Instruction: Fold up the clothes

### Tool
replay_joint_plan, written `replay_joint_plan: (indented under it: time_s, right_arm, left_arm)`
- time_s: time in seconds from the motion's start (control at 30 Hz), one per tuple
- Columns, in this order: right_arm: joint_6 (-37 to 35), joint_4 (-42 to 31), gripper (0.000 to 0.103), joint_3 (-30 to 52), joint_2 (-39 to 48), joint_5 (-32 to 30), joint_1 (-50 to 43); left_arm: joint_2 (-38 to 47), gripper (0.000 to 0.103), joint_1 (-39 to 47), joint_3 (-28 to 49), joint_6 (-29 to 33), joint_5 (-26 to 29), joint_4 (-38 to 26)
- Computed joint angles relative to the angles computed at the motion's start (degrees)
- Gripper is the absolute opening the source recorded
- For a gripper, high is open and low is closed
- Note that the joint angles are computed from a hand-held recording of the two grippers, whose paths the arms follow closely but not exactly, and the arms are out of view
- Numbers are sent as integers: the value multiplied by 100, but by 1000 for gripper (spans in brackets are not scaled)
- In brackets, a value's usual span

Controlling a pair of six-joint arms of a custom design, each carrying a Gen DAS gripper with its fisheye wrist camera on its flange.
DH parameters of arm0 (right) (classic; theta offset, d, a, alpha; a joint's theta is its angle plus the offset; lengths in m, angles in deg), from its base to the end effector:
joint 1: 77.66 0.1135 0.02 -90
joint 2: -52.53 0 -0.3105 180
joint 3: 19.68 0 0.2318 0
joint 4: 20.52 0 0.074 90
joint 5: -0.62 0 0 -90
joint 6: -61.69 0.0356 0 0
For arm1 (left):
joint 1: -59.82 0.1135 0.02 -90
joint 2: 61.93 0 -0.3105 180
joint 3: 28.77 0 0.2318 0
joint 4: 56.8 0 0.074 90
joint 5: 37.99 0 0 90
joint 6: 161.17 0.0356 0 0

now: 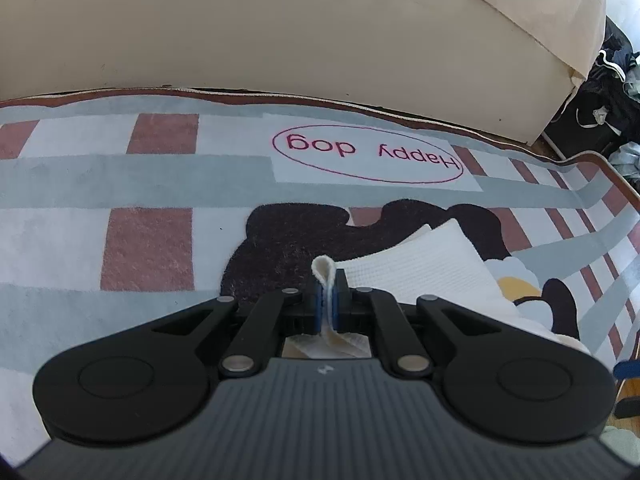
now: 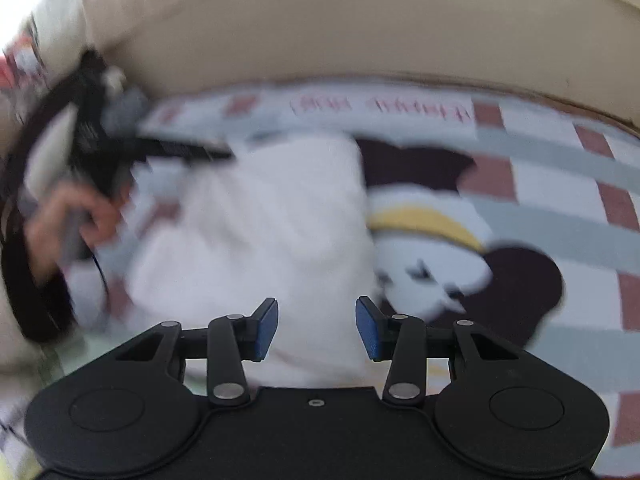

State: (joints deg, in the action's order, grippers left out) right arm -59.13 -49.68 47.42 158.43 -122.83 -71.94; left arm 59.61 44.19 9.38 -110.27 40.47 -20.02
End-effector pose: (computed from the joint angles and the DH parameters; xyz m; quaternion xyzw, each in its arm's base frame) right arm 0.3211 0.0519 0.1707 -0.3469 0.8754 0.2359 0.2401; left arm 0.2753 -0.0696 0.0687 -0.2244 0.8976 -0.0861 0.3696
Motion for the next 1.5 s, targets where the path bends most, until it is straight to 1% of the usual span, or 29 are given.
replay_joint_plan:
  time_s: [0.03,0.1,0.13,0.23,0.3,0.33,0.4,0.47,0.5,0.53,0.57,0.6,0.63,0.67,0.73,0.8,0.9,0.97,1.0,1.1,1.2,1.23,1.3,1.33,1.37,1.4,1.43,1.47,1.5]
  right_arm:
    - [96,197,50,-60,-43,-65,193]
    - [370,538,62,-153,-72,-66,634]
    - [630,700,64,-204,-39,9,861]
    - [1459,1032,65,-261,82,241,1522]
    - [2001,1203,65,-440,-71,617,1965]
    - [2087,1390,66,-596,-170,1009,2244]
    - [1916,1789,74,-892,-284,2180,2899]
    - [1530,2155,74,-1084,-117,3663,3482]
    - [1365,2362,74,-1218,-46,4149,3642]
    - [1221,2587,74,-1393,-15,4406,3697]
    - [1175,2738,72,-1553,-57,4442,3678]
    - [1212,2814,55,-1697,-165,4290,3593]
    - [1235,2762,41,-1784,-296,4146,3519]
    - [1246,2601,23,-1819,-446,4010,3456]
    - [1139,2285,17,-1909,-794,3715,3338]
    - [793,1881,12,-1988,-1262,3558,3312]
    - [538,1238,12,-1917,-1586,3427,3476]
    - [507,1322,12,-1934,-1369,3333,3467]
    - [641,1387,12,-1897,-1171,3143,3350]
    - [1057,1174,13,-1773,-1144,2276,3047]
    - [692,146,10,-1320,-1005,637,2698]
    - [593,-22,14,-1239,-970,379,2628]
    - [618,296,29,-1362,-1218,628,2440]
    - [642,486,33,-1404,-1329,696,2258]
    - [729,619,43,-1359,-1370,599,1924]
    - [892,713,57,-1244,-1357,437,1531]
    - [1129,852,63,-1128,-1300,319,1167]
    - [1373,1043,67,-1042,-1184,225,793]
    - [1494,1146,67,-927,-989,110,453]
  left_arm:
    - [20,4,7,-2,14,7,35]
    - [42,4,54,-22,12,75,98]
    - [48,4,86,-35,-2,121,131]
    - [74,4,217,-62,-97,341,212]
    - [93,4,271,-92,-127,442,285]
    - [92,4,274,-90,-128,452,282]
    - [71,4,234,-61,-111,392,208]
    - [40,4,175,-31,-79,300,117]
    - [22,4,144,-18,-62,252,71]
    - [13,4,135,-14,-65,242,51]
    - [-10,4,124,4,-82,225,-12]
    - [-33,4,114,23,-99,208,-78]
    - [-57,4,101,39,-101,178,-140]
    - [-81,4,88,54,-100,146,-202]
    - [-134,4,83,54,-98,117,-274]
    - [-206,4,110,-110,-87,160,3]
    - [-362,5,172,-303,-70,277,295]
    - [-380,5,156,-264,-45,246,236]
    - [-337,5,120,-199,-82,161,122]
    - [-249,5,46,-36,-106,-114,-303]
    - [-212,5,109,24,-64,-321,-650]
    - [-167,5,222,-20,-54,-181,-580]
    - [-40,4,484,-161,-124,221,-277]
    - [8,4,553,-217,-200,360,-158]
    - [-15,5,547,-198,-198,345,-231]
    - [-49,5,532,-169,-188,313,-332]
    - [-83,5,518,-140,-178,281,-433]
    - [-193,4,507,-47,-149,224,-745]
    - [-302,4,496,54,-120,164,-1075]
